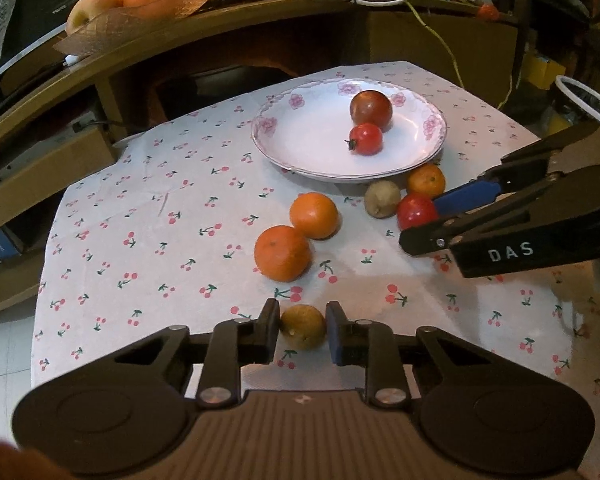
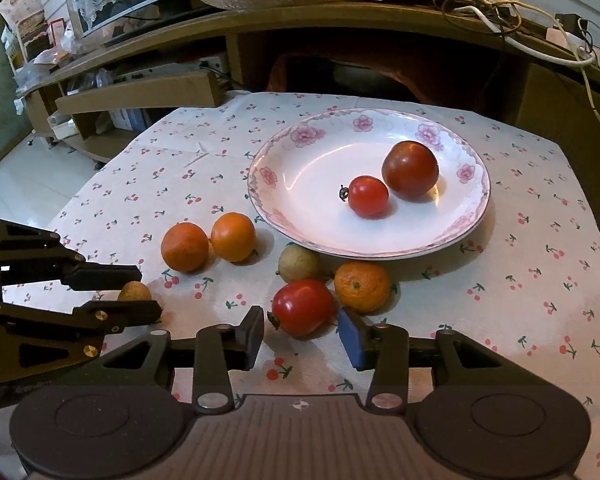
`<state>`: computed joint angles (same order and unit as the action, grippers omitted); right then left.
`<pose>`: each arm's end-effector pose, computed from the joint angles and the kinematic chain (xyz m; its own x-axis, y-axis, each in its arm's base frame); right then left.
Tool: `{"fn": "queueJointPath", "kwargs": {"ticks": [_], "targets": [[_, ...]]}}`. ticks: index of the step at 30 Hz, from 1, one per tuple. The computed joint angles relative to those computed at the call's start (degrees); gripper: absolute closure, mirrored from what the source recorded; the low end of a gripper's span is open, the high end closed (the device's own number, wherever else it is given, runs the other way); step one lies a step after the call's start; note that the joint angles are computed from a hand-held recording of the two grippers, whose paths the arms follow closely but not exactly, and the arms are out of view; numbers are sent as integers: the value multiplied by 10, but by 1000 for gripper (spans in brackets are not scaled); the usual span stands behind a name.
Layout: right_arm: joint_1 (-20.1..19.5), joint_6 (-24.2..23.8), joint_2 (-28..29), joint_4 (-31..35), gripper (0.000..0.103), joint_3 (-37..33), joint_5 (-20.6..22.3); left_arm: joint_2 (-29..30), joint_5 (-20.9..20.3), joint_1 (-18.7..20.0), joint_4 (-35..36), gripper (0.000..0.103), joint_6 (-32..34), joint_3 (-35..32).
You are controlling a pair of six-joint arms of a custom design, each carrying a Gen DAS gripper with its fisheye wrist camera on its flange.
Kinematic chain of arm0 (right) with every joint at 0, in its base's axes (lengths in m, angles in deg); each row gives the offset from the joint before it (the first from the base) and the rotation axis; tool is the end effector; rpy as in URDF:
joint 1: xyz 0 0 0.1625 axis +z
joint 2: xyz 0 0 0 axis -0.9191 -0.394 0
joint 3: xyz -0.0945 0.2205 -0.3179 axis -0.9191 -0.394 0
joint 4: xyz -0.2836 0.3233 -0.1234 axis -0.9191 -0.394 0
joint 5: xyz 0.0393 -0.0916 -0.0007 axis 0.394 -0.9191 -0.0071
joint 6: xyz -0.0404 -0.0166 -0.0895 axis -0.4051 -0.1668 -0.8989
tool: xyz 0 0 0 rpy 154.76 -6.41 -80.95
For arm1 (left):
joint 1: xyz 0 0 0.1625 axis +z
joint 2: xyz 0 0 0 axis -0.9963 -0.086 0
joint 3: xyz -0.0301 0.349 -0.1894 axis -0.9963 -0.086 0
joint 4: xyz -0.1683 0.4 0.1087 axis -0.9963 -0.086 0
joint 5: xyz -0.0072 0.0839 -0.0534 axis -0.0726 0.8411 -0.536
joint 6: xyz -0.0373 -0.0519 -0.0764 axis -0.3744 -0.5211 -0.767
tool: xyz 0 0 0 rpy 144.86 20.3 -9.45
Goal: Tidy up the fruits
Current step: 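Grasp the small brown round fruit with the left tool while the right tool grasps a red tomato, then carry the brown fruit and red tomato over the white plate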
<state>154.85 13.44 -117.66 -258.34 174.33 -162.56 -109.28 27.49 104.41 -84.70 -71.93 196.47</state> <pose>0.1040 -0.4249 0.0593 -0.5076 -0.7655 0.3954 -0.8464 0.5289 -0.0626 -0.1551 -0.2790 0.0414 -0.6615 -0.0240 -0.7496 0.4595 0.7769 -0.4304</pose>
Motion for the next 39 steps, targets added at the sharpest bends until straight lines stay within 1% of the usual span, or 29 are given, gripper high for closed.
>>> {"fn": "queueJointPath", "kwargs": {"ticks": [4, 5, 12, 15, 17, 21, 22, 25, 27, 30, 32, 35, 39], "targets": [[1, -6, 5, -10, 51, 3, 2, 2, -1, -1, -7, 72, 6, 3], [1, -10, 7, -16, 50, 5, 1, 2, -1, -1, -7, 72, 6, 2], [3, -10, 2, -13, 50, 14, -2, 5, -5, 0, 7, 72, 11, 0], [2, -12, 9, -32, 52, 16, 1, 3, -4, -2, 5, 72, 9, 2], [4, -4, 18, -50, 53, 14, -2, 4, -4, -3, 8, 71, 7, 2], [4, 2, 22, -56, 51, 12, 1, 1, -4, -6, 11, 70, 3, 4], [4, -1, 24, -57, 50, 12, 2, 0, -5, -6, 13, 69, 3, 5], [5, -5, 28, -64, 50, 12, 3, -2, -6, -10, 24, 66, -2, 5], [7, -9, 32, -71, 51, 12, 0, -6, -8, -11, 27, 65, -5, 6], [12, -17, 39, -86, 58, 12, -11, -12, -11, -15, 35, 64, -13, 8], [15, -15, 39, -83, 70, 10, -16, -14, -13, -17, 40, 66, -23, 8], [14, -5, 27, -60, 71, 8, -18, -15, -17, -16, 25, 72, -17, 10], [13, -4, 10, -32, 72, 14, -17, -14, -19, -14, 23, 73, -17, 8]]}}
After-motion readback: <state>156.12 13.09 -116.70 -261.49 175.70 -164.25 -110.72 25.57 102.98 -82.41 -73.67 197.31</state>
